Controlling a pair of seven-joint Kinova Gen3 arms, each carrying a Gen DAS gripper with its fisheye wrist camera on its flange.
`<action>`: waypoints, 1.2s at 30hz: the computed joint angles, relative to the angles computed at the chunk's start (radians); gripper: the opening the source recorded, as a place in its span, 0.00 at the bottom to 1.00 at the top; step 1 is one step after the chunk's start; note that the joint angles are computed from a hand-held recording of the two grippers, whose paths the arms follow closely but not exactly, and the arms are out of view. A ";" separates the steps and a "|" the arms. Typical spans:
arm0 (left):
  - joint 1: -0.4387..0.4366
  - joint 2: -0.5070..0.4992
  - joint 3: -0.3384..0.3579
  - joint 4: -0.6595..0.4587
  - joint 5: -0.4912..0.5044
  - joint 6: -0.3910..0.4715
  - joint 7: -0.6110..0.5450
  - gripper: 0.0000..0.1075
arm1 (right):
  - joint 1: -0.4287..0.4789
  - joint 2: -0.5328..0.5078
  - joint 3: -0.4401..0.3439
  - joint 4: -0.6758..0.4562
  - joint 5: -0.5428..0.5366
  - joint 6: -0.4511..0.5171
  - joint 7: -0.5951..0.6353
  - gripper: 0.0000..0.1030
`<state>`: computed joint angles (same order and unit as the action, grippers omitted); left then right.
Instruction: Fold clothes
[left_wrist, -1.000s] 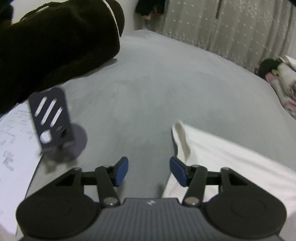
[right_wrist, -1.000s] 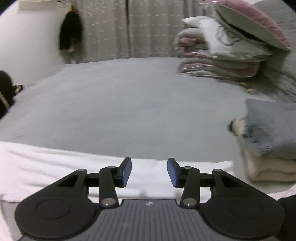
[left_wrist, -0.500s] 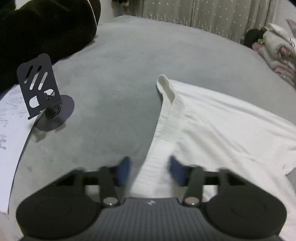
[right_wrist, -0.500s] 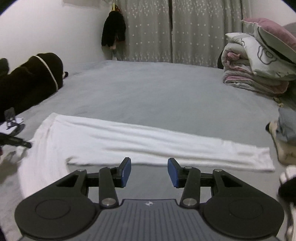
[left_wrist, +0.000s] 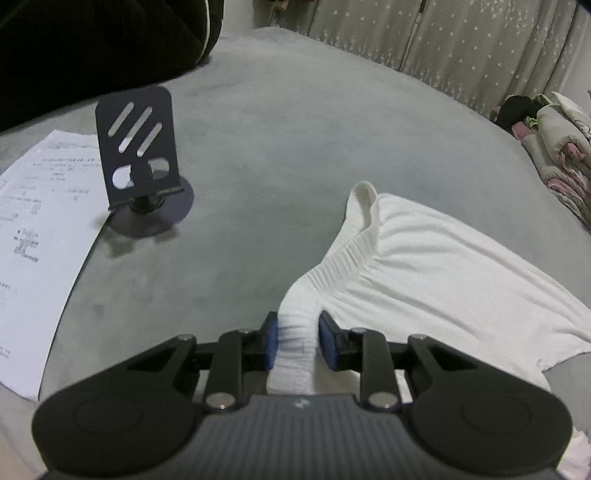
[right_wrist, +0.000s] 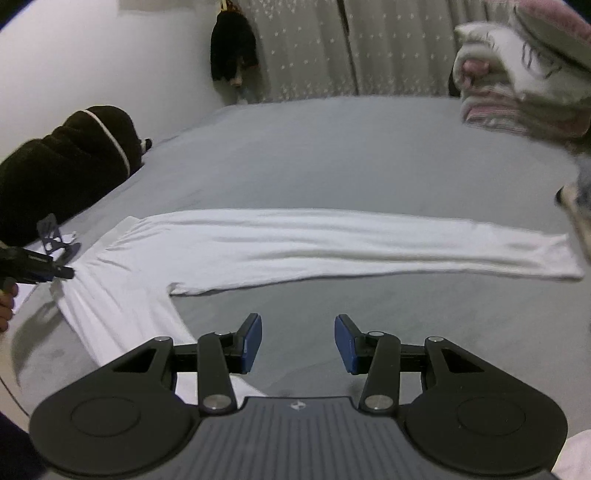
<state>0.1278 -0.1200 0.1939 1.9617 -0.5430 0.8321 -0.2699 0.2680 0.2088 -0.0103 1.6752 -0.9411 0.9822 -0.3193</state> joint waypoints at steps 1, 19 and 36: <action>0.001 0.004 0.001 -0.002 -0.001 0.004 -0.006 0.22 | -0.003 0.010 -0.001 -0.006 0.006 0.011 -0.011 0.43; -0.010 -0.052 0.006 0.024 0.011 0.026 -0.011 0.12 | -0.097 -0.011 -0.067 0.101 0.030 -0.058 0.127 0.04; -0.029 -0.035 0.033 0.023 -0.019 0.039 -0.032 0.12 | 0.030 -0.097 0.090 0.108 -0.083 -0.065 0.070 0.48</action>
<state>0.0984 -0.1547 0.2271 1.9844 -0.5617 0.8715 -0.3024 0.2983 0.1115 0.0796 1.7833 -1.0243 0.9176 -0.2498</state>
